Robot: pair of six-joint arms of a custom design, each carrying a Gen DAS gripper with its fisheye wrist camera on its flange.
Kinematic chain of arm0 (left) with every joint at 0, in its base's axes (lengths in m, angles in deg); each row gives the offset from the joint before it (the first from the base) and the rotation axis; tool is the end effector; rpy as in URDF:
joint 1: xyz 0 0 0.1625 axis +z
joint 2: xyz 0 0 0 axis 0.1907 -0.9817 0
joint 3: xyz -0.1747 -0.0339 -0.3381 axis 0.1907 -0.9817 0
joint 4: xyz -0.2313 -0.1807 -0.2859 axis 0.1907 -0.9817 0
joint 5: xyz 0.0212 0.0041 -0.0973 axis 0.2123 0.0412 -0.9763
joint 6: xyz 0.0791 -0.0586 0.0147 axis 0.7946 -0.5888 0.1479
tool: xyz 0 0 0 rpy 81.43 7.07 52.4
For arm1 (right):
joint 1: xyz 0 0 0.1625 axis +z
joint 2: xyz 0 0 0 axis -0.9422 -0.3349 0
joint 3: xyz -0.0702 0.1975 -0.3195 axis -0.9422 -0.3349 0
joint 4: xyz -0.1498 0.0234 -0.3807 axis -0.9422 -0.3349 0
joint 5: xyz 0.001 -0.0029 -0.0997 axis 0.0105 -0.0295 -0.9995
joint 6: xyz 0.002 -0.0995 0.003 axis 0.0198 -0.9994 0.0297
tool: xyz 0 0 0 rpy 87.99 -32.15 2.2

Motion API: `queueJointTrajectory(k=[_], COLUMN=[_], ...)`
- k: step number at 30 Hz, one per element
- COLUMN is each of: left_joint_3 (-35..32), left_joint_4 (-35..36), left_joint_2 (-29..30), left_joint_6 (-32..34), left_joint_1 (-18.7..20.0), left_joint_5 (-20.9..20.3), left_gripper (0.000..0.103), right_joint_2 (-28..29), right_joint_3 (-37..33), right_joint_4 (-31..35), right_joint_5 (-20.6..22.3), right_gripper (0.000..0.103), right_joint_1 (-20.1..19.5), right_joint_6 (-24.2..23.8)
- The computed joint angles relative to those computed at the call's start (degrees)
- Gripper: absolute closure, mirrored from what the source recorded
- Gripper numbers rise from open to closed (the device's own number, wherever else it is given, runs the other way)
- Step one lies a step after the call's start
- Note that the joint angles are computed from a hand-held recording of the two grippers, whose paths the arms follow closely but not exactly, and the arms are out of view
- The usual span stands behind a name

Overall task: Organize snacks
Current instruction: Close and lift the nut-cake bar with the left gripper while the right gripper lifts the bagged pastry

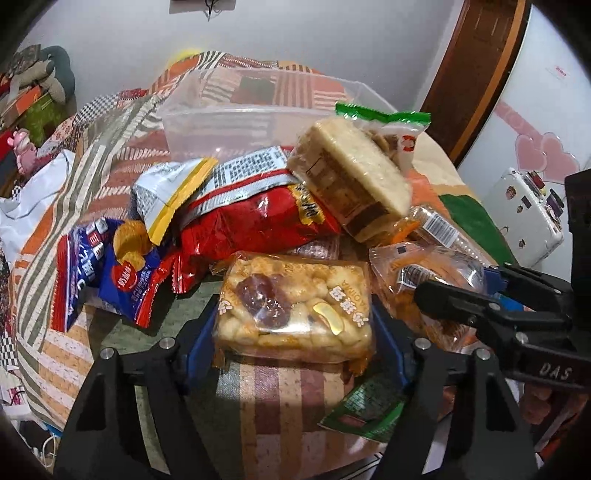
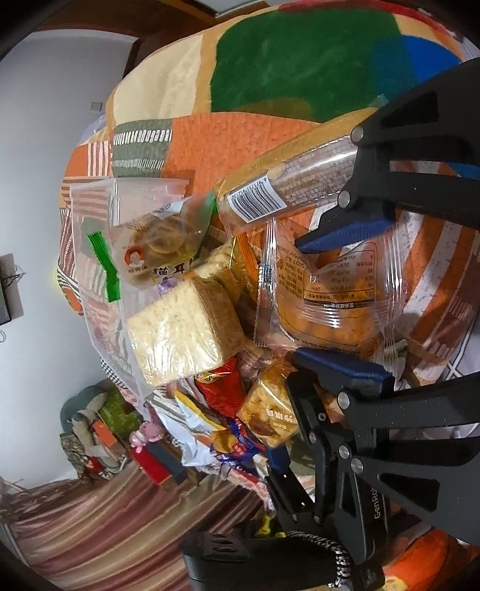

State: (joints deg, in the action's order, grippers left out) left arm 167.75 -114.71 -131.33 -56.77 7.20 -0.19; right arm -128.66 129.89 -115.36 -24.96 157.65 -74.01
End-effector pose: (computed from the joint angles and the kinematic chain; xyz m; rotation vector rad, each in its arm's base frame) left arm -0.1638 -0.2703 0.0309 0.1935 2.3854 -0.8259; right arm 0.1067 -0.3179 0.0901 0.9367 -2.6945 0.4572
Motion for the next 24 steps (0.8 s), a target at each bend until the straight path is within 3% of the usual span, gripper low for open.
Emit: queueJointTrajectory(k=[15,24], left_joint_3=[-1.0,-3.0], left_joint_4=[15.8,22.2], left_joint_2=[-10.1,-13.7], left_joint_6=[-6.2,-6.2], left_joint_1=[-6.7,-7.1], left_joint_5=[5.2,10.3], left_gripper=[0.029,0.029], right_joint_2=[-6.3,-5.7], right_joint_3=[2.7,-0.3], right_joint_4=[-4.3,-7.9], right_joint_5=[3.9,5.8], right_gripper=[0.059,0.059], right_joint_1=[1.7,5.0], right_joint_6=[0.6,1.6])
